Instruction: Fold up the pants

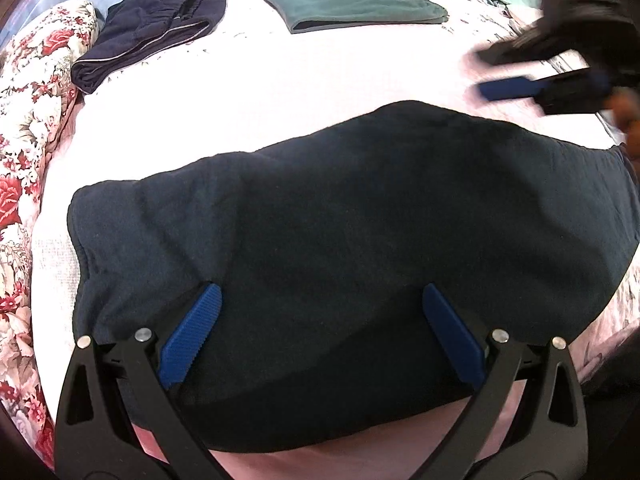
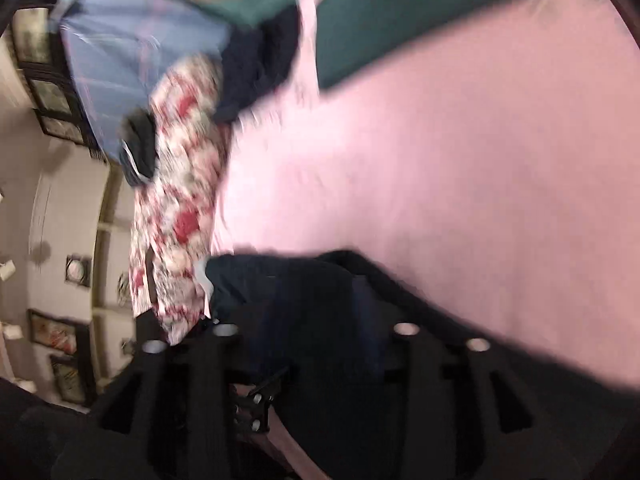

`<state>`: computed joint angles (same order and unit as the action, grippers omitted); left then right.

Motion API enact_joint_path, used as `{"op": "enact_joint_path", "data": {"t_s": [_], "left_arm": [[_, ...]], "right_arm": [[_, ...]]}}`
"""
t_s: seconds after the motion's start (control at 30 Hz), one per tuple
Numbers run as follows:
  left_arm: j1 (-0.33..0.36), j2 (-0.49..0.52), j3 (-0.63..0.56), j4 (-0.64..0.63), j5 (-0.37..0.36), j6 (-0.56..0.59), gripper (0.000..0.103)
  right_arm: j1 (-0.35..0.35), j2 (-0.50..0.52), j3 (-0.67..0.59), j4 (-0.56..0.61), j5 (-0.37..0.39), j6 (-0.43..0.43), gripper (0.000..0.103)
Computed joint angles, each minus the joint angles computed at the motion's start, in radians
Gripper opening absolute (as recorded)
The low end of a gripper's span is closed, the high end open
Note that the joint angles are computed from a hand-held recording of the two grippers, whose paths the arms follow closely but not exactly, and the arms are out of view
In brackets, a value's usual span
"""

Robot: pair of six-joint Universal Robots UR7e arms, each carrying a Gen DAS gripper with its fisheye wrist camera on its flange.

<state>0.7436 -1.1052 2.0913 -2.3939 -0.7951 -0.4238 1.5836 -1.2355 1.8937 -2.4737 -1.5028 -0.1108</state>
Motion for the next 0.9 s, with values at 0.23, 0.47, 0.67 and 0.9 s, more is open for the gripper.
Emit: {"op": "enact_joint_path", "data": {"t_s": [0.23,0.47,0.67,0.9], "left_arm": [[-0.022,-0.006,-0.045,0.107,0.027,-0.054,0.101],[-0.067,0.020,-0.099,0.144,0.037,-0.063,0.101],[-0.113,0.090,-0.178,0.174,0.001,-0.014,0.101],[-0.176,0.136,-0.220,0.235,0.002,0.020,0.101]], "right_arm": [[-0.133,-0.472,0.297,-0.228,-0.117,0.100,0.052],[-0.324,-0.840,0.472,-0.299,-0.286,0.112,0.055],[-0.389,-0.834,0.523,-0.328,-0.257,0.035,0.055],[-0.447,-0.807,0.523,-0.351,-0.234,-0.082,0.055]]}}
